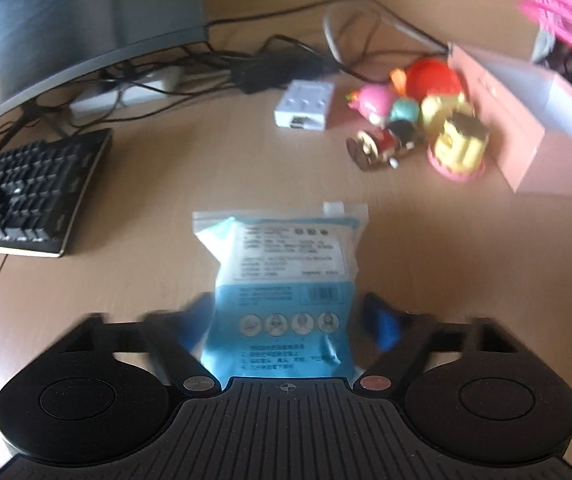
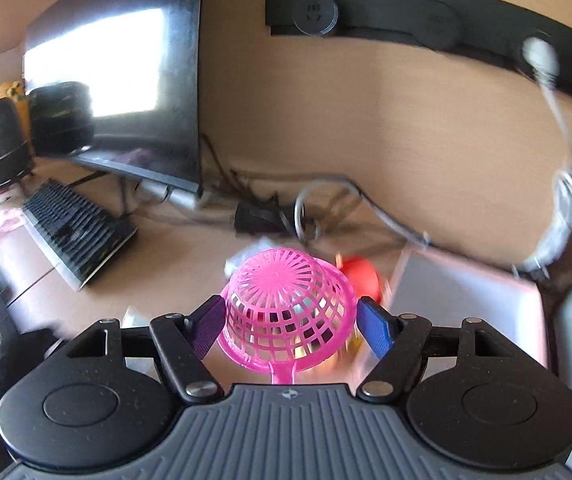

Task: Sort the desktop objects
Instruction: 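Grasp the pink mesh strainer with the right tool while the left tool grasps the blue bag, then lower the strainer and bag into the pink box and open both tools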

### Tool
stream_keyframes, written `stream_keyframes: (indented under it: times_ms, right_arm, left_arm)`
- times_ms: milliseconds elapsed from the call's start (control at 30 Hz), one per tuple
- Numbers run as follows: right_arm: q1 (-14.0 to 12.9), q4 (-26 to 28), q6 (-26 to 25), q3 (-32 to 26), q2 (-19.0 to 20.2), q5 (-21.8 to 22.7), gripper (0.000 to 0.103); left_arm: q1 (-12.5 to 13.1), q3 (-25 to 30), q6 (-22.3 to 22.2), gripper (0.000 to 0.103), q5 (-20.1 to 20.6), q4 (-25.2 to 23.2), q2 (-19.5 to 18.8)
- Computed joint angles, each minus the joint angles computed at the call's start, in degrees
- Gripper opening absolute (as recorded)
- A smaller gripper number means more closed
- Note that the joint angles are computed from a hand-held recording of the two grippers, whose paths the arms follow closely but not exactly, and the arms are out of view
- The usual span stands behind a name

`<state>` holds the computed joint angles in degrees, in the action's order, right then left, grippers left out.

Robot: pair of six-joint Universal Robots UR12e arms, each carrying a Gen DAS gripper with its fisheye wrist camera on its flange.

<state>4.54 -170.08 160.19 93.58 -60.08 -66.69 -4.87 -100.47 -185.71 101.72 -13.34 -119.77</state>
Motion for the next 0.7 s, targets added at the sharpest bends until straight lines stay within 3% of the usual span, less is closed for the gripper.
stream_keyframes:
  times_ms: [33, 67, 200, 333, 467, 600, 700]
  right_arm:
    - [-0.7, 1.5, -0.9, 1.7, -1.4, 0.0, 0.072]
    - [-1.2, 2.5, -1.5, 3.1, -2.5, -0.4, 0.072]
    - [-3.1, 4.0, -0.4, 8.0, -5.9, -2.9, 0.072]
    - [-4.5, -1.0, 4.8, 9.7, -7.2, -5.1, 0.072]
    - [-4.5, -8.3, 11.7, 7.4, -5.3, -9.3, 0.072]
    - [-4.1, -12.9, 18.2, 1.8, -1.6, -11.5, 0.072]
    - [-3.2, -15.0, 19.2, -3.6, 1.8, -15.0, 0.073]
  left_arm:
    - [-0.1, -0.3, 0.9, 0.062, 0.0, 0.3, 0.2]
    - [-0.1, -0.5, 2.0, 0.060, -0.5, 0.4, 0.5]
    - [0.1, -2.1, 6.9, 0.059, -6.2, 2.0, 3.0]
    - [-0.2, -0.7, 10.0, 0.059, -13.7, 5.6, 3.9]
    - [-1.0, 5.1, 11.2, 0.059, -19.3, 8.5, 1.3]
    - [-3.1, 11.1, 16.1, 0.059, -17.8, 10.1, -2.6]
    - [-3.7, 14.9, 16.7, 0.059, -18.1, 8.6, -5.0]
